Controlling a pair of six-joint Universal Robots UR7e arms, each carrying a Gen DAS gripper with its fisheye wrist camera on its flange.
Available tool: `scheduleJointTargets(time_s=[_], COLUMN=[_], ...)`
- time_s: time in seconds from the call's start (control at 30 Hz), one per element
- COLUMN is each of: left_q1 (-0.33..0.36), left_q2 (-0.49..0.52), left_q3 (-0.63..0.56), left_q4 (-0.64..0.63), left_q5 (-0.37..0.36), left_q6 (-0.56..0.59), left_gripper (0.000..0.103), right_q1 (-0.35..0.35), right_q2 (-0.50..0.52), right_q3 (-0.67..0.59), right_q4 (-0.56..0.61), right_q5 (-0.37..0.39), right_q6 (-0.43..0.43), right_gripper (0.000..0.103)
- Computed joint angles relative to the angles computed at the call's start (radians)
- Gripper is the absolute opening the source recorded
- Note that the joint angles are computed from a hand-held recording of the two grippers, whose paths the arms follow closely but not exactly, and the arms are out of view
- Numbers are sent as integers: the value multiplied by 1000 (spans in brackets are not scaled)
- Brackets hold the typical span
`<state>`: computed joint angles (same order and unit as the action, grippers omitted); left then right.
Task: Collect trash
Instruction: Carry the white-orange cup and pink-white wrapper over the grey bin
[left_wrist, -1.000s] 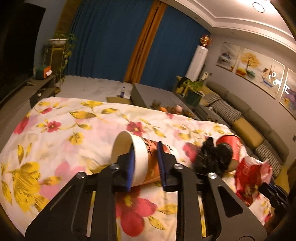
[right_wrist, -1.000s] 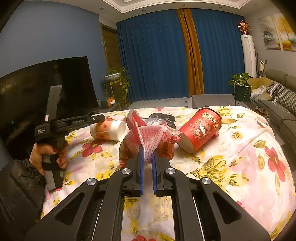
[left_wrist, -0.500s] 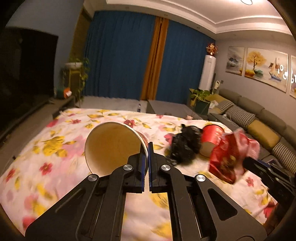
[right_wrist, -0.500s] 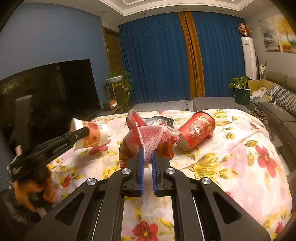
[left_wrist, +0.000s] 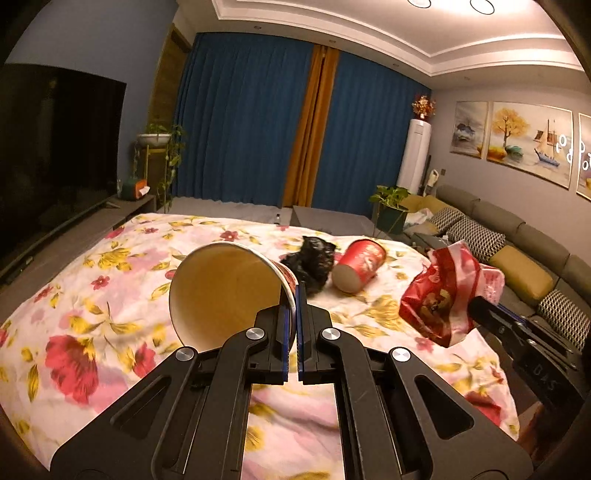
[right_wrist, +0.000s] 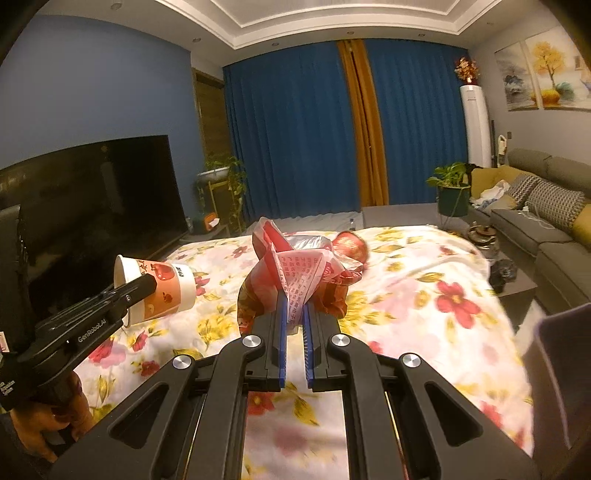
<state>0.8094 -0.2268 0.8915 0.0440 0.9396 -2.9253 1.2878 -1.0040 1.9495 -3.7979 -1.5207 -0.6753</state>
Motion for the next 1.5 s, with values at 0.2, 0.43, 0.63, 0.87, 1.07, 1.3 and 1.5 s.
scheduleJointTargets(time_s=[0.2,0.43,0.63,0.87,1.07,1.3,1.5], left_q1=[-50,-97,-124,-148,-170,-193,-211], left_q2=[-13,13,38,87,137,202,274], left_q3=[63,65,54,0,-65,-156,-270], left_q4=[-32,-25,-14,28,69,120,180], left_q5=[-13,-19,-21,-21,-9,21,54], left_q6=[-16,-41,-59,-78,-89,-86,-73], left_gripper=[2,2,2,2,2,2,2], right_q1=[-32,-74,-105,-147,-174,-211,-236], right_q2=[-67,-135,-178,-220,-246,-273,-284], right_q3=[97,187,228,257,266,272,266], right_q4=[-80,-151,-178,-203,-215,-231,-246], right_q5=[13,33,51,69,68,73,67], right_q6=[5,5,3,15,27,34,31], right_gripper=[8,8,8,8,8,8,8])
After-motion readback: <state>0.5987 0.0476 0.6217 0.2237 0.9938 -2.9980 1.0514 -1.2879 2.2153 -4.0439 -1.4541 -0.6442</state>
